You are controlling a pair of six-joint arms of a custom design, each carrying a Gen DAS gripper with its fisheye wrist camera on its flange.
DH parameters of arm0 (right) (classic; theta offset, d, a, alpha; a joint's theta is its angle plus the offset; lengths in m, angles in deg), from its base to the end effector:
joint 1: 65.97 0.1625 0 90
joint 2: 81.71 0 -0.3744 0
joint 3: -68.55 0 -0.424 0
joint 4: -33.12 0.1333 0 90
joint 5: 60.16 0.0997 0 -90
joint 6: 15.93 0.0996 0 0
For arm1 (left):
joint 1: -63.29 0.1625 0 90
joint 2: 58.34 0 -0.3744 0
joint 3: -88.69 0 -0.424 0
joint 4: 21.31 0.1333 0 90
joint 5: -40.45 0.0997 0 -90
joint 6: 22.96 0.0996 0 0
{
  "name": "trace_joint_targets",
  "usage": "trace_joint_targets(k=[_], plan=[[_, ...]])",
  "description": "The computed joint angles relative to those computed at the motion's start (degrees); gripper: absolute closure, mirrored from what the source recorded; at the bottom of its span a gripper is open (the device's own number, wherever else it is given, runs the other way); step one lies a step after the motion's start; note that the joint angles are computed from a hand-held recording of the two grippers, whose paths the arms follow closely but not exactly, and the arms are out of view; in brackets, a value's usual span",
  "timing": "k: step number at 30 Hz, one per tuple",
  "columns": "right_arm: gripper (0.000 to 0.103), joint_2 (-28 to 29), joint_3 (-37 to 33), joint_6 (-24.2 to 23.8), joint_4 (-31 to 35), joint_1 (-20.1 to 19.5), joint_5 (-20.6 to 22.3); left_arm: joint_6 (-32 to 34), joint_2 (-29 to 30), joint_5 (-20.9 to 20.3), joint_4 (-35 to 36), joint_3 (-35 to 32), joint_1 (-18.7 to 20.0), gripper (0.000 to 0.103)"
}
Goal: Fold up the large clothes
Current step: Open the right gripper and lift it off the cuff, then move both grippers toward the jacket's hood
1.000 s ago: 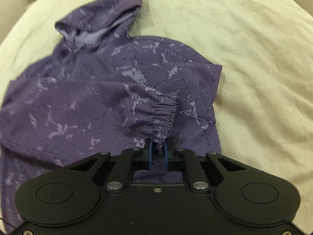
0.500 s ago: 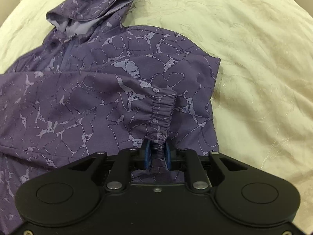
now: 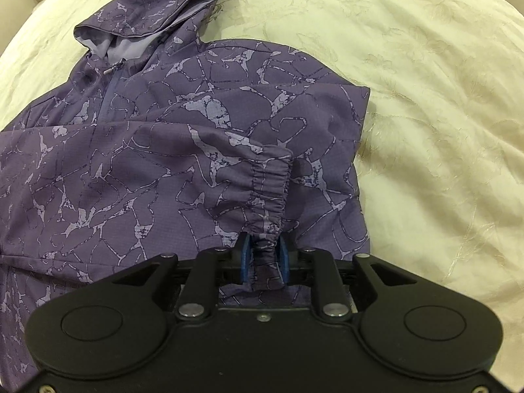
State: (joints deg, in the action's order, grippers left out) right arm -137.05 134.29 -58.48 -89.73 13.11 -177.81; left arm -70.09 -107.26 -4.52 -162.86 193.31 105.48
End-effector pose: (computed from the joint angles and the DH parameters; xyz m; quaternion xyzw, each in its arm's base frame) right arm -0.0577 -0.7586 0.3505 0.2148 -0.9291 0.0634 0.2944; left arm -0.2924 -0.5400 0.0170 0.0193 0.9231 -0.2594 0.2833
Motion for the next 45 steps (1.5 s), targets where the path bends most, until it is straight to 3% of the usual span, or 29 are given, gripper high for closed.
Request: trace_joint_targets(k=[4,8,10,12,14,17,20,21,24,27,29,32,35,38,45], plan=[[0.073,-0.06,-0.12,-0.17,0.31,-0.11,0.37,-2.03,-1.79,-3.32,3.53,1.06,-1.17,0.039],[0.072,-0.78,-0.17,0.26,0.91,-0.06,1.34,-7.18,-2.68,3.16,7.54,0.50,-4.07,0.039],[0.063,-1.82,1.09,-0.68,-1.29,0.17,1.62,-7.68,-1.53,7.44,7.73,-1.43,-4.77,0.038],[0.050,-3.32,4.33,-4.13,-8.34,0.78,1.06,-6.80,0.83,10.11,7.05,-4.58,-4.39,0.038],[0.046,-4.78,7.13,-6.81,-14.32,1.12,2.41,-6.03,3.44,10.16,6.91,-8.41,-2.83,0.038],[0.044,-6.16,8.48,-6.81,-15.94,1.12,7.13,-5.18,7.69,9.16,5.31,-13.39,-0.39,0.038],[0.031,-6.25,7.06,-6.90,-8.78,0.82,11.94,-4.13,10.85,8.22,3.80,-16.44,1.78,0.037],[0.031,-5.73,6.22,-7.09,-6.26,0.69,12.54,-4.87,11.24,8.18,4.91,-16.81,2.24,0.037],[0.031,-3.76,5.57,-8.83,-5.01,0.49,8.59,-8.31,11.02,8.87,10.47,-16.55,3.08,0.038],[0.031,-1.05,3.69,-7.06,-6.64,-0.03,2.80,-14.05,10.18,8.83,19.30,-16.97,4.24,0.033],[0.033,0.06,0.67,-3.47,-3.40,-0.57,3.25,-15.13,8.33,7.41,17.71,-15.31,4.49,0.034],[0.032,0.10,-1.67,-3.02,-0.50,-0.22,5.03,-16.92,6.00,7.41,19.57,-15.21,3.51,0.034],[0.031,0.55,-5.62,-2.79,3.89,0.21,10.66,-13.65,4.10,8.47,14.32,-14.96,2.47,0.033],[0.031,3.74,-11.20,-3.82,6.43,1.19,14.14,-6.65,5.97,10.02,11.67,-19.57,3.24,0.032],[0.031,18.81,-29.64,-6.66,7.44,3.71,14.77,12.49,20.64,12.32,9.78,-41.38,8.84,0.032]])
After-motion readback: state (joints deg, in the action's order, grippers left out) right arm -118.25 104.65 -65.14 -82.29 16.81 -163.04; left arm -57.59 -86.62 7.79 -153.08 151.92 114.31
